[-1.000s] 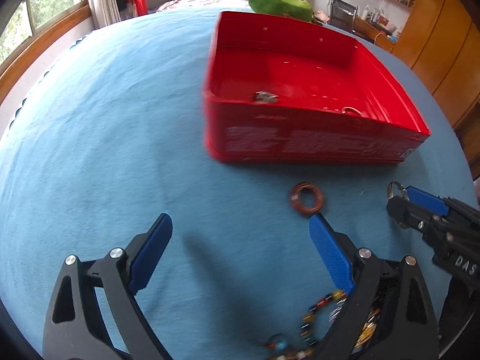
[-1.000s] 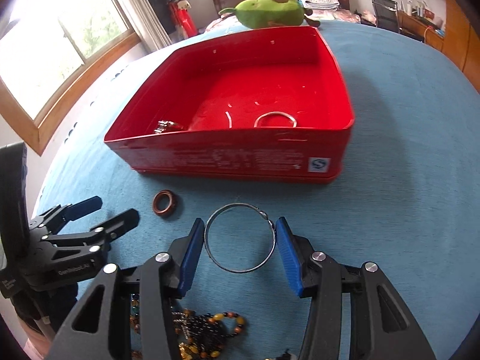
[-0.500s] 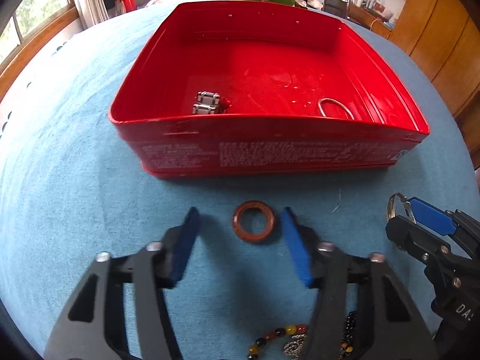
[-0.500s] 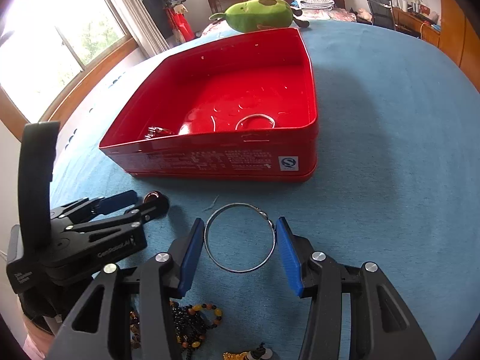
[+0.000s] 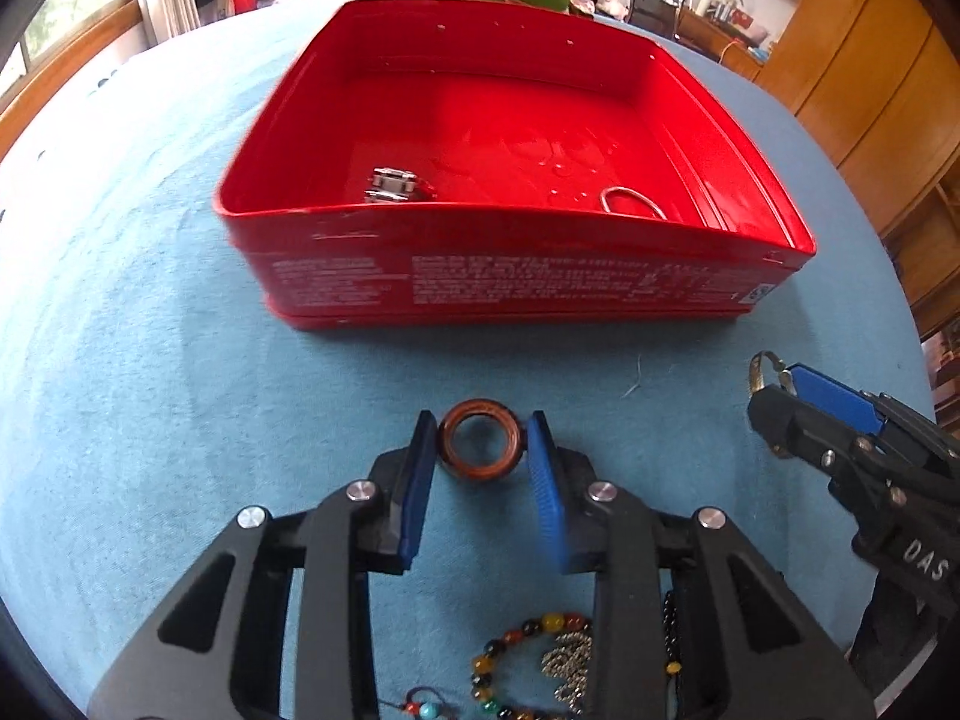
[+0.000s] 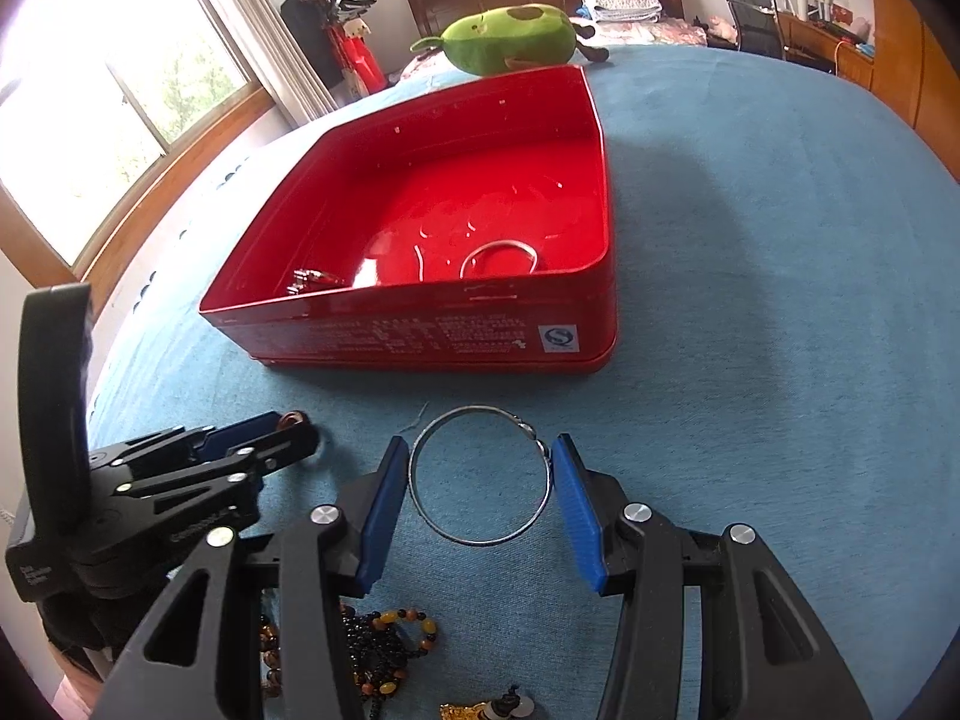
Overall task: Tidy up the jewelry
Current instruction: 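Grasp the brown wooden ring with the left tool while the right tool grasps the silver bangle, then carry the brown ring with the left tool while the right tool carries the bangle over the tin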
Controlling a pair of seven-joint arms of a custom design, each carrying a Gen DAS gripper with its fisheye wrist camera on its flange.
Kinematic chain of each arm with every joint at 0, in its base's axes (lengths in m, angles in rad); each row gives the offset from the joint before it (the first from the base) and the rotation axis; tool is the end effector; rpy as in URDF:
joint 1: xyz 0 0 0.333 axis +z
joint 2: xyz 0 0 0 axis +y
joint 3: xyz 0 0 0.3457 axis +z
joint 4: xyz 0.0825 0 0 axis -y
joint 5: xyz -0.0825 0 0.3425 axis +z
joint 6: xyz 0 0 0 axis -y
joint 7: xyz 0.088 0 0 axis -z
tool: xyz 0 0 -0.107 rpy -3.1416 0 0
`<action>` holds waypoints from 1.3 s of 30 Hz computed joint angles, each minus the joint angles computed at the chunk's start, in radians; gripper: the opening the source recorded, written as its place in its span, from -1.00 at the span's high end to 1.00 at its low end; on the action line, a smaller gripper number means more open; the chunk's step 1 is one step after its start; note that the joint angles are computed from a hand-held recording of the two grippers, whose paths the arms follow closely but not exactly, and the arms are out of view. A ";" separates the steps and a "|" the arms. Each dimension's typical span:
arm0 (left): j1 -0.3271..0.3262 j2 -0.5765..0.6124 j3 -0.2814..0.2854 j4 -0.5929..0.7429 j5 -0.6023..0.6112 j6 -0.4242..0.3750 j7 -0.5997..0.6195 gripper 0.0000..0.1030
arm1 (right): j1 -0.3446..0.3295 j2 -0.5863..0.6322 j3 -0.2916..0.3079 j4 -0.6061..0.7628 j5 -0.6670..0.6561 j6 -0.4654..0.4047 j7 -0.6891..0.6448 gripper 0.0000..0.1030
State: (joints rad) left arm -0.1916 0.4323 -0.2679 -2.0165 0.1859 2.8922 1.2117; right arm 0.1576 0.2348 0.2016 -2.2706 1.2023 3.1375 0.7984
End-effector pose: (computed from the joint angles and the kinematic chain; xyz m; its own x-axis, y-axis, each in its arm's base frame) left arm 0.5641 -0.2725 0.3516 -0.2481 -0.9574 0.1477 -0.8910 0.1657 -0.4227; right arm 0.5161 0.1024 0.3545 -0.0013 -0.9560 -0.2935 -0.8382 0.1611 -0.5211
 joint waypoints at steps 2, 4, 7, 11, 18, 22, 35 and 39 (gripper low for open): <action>0.005 -0.013 0.002 -0.019 0.000 0.010 -0.001 0.43 | 0.004 0.002 -0.005 -0.001 -0.012 -0.003 0.012 0.04; -0.001 -0.016 0.014 -0.024 0.011 0.014 -0.010 0.43 | 0.019 0.011 -0.025 -0.003 -0.065 -0.010 0.063 0.04; -0.015 -0.016 0.029 -0.021 0.027 0.005 -0.029 0.43 | 0.026 0.025 -0.037 -0.005 -0.145 -0.021 0.135 0.04; -0.075 0.014 0.073 0.025 0.085 -0.013 -0.093 0.43 | 0.004 0.032 -0.020 -0.006 -0.182 -0.024 0.166 0.04; -0.037 -0.049 0.038 -0.039 0.092 0.052 -0.098 0.43 | -0.093 -0.019 0.111 -0.008 0.062 0.021 -0.077 0.04; -0.024 -0.100 0.025 -0.072 0.084 0.090 -0.087 0.43 | -0.080 -0.057 0.104 0.002 0.205 0.018 -0.223 0.04; -0.054 -0.049 0.071 0.121 0.139 0.070 -0.131 0.43 | 0.039 0.012 -0.095 0.146 -0.251 -0.015 0.175 0.04; -0.039 0.057 0.033 0.280 0.091 -0.023 -0.084 0.43 | 0.052 0.105 -0.151 0.255 -0.419 -0.070 0.332 0.04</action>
State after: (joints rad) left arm -0.2301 0.4893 -0.2350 -1.7364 0.2772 2.8697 1.1275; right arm 0.2091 0.3400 0.0505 -2.0160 0.7833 3.0676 1.1301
